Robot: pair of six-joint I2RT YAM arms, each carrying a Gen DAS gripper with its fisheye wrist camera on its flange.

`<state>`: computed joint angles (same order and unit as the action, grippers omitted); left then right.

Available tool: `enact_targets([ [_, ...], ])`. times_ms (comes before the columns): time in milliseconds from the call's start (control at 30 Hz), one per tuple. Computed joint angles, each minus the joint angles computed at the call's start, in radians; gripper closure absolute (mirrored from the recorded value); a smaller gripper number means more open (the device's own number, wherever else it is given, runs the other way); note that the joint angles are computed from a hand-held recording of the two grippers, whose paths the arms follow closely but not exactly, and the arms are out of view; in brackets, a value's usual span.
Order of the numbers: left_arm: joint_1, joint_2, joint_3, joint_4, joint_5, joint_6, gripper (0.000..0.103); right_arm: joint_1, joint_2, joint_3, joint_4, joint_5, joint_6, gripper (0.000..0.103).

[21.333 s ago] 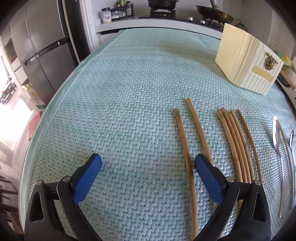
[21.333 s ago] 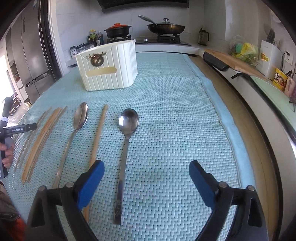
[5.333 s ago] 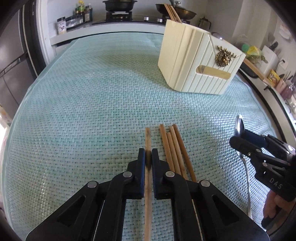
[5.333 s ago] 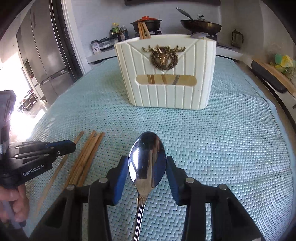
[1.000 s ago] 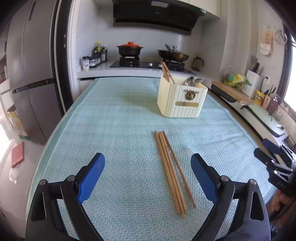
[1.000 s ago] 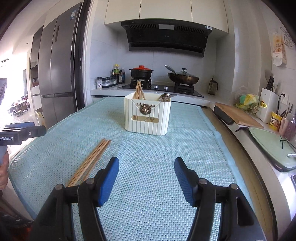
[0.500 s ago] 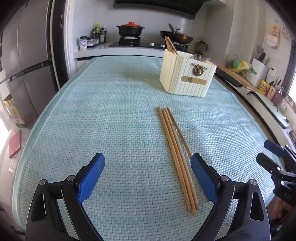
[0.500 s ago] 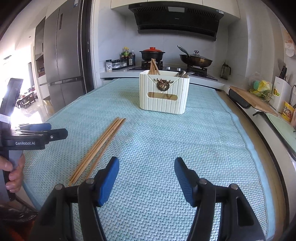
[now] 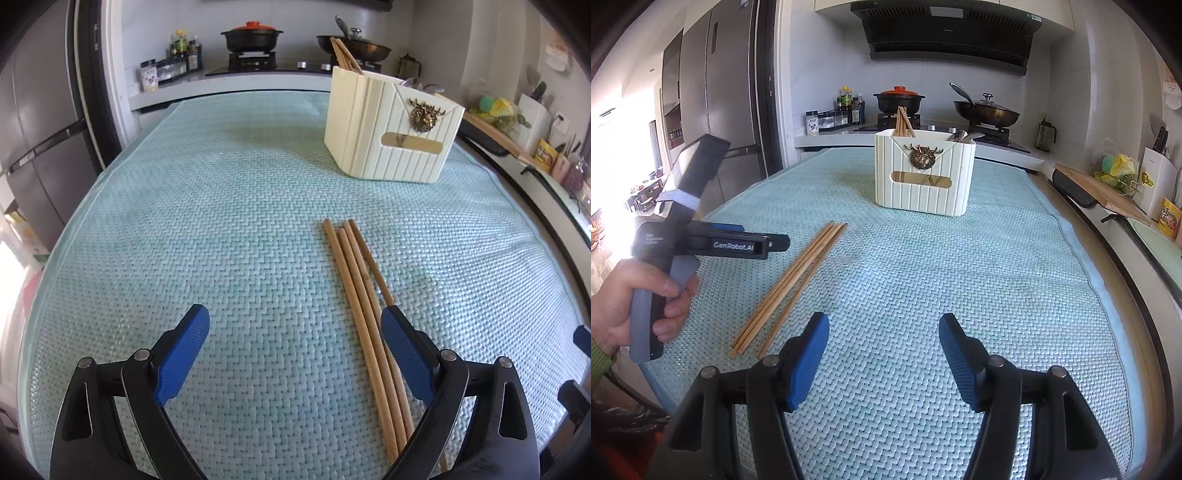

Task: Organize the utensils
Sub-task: 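Close the right tool on a wooden chopstick while the left tool grasps another chopstick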

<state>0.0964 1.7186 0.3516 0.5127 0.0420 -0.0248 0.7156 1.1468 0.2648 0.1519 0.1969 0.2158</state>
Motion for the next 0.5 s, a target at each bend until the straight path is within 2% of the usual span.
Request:
enact_targets([
  [367, -0.033, 0.121, 0.083, -0.017, -0.082, 0.031, 0.008, -0.012, -0.011, -0.002, -0.013, -0.014, -0.003, 0.040],
  [500, -0.017, 0.123, 0.086, -0.020, -0.049, 0.030, 0.008, -0.018, 0.001, 0.002, -0.012, -0.026, -0.008, 0.040],
])
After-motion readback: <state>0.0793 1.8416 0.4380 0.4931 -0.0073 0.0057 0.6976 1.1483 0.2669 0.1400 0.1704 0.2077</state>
